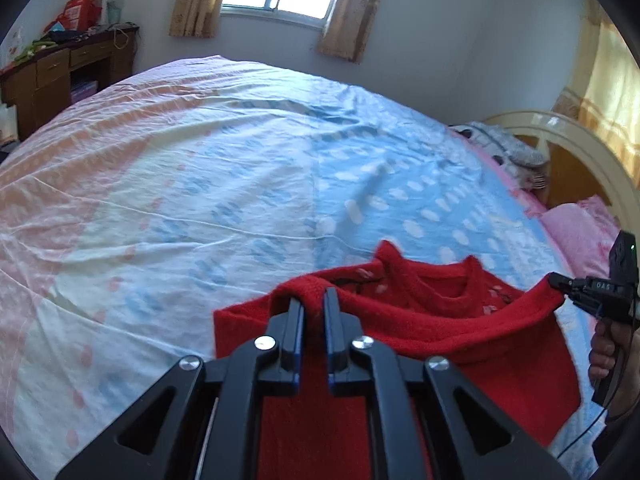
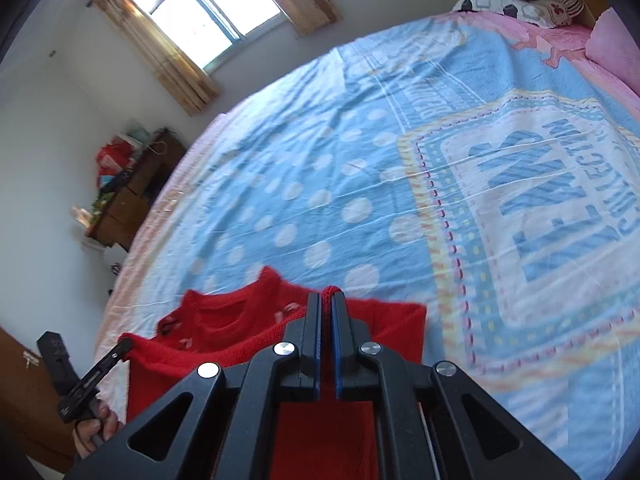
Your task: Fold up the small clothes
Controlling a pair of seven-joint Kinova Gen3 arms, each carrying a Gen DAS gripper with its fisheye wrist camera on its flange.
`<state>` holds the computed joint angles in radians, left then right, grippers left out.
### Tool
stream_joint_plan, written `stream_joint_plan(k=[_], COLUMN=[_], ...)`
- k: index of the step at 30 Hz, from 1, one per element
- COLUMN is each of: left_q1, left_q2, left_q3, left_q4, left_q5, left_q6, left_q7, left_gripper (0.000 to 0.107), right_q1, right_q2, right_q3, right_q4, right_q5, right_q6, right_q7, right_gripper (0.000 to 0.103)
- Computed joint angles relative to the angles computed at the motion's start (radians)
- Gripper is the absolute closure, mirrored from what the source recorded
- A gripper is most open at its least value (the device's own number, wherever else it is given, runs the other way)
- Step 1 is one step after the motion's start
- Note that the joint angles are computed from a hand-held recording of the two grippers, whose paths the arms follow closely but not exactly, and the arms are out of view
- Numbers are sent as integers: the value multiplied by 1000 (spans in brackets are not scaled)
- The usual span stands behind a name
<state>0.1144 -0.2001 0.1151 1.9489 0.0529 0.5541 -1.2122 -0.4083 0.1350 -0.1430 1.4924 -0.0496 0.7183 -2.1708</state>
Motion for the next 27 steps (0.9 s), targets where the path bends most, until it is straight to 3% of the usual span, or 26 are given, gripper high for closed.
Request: stream_joint_plan(k=[2, 3, 4, 6, 9, 12, 15, 17, 20, 22, 24, 27], left_q1=[22, 33, 25, -38, -132, -174, -199, -251, -333, -320, -263, -153], left_q2=[-5, -13, -29, -75, -142, -112, -13, 53, 100, 129, 126, 75], left_q3=[-14, -17, -1, 78, 217, 356, 495, 588, 703, 698, 622, 501], left_q4=[0, 3, 9, 23, 41, 17, -22, -62, -95, -111, -112, -62], left_q5=[-51, -92, -133, -214, -336, -458, -580, -661, -783, -847, -846, -827], left_q6=[2, 3, 5, 30, 90, 212, 334, 389, 441, 471, 477, 443], left_q7=[81, 122, 163, 242, 341, 365, 370, 445, 565, 641, 663, 651], left_gripper=[89, 83, 78, 47, 42, 31, 31, 31, 30, 30, 30, 27], right_q1=[-52, -73, -82, -76, -123, -137, -190, -271, -302, -330, -359, -296], right_q2=[49, 57, 54, 27, -21, -22, 58, 130, 222, 246, 219, 140], right_q3=[51, 67, 65, 32, 17, -16, -48, 0, 36, 75, 126, 65], right_q4=[-58, -69, -65, -23, 1, -45, -122, -203, -342, -380, -347, -230], right_q5=[67, 108, 148, 222, 294, 248, 230, 271, 315, 385, 435, 423], right_q6=[53, 64, 60, 18, 49, 171, 293, 375, 452, 450, 389, 285], right_q7=[-47, -81, -120, -198, -221, -117, 5, 72, 53, -26, -108, -180], right_gripper=[96, 87, 64, 39, 38, 38, 38, 38, 38, 39, 39, 38])
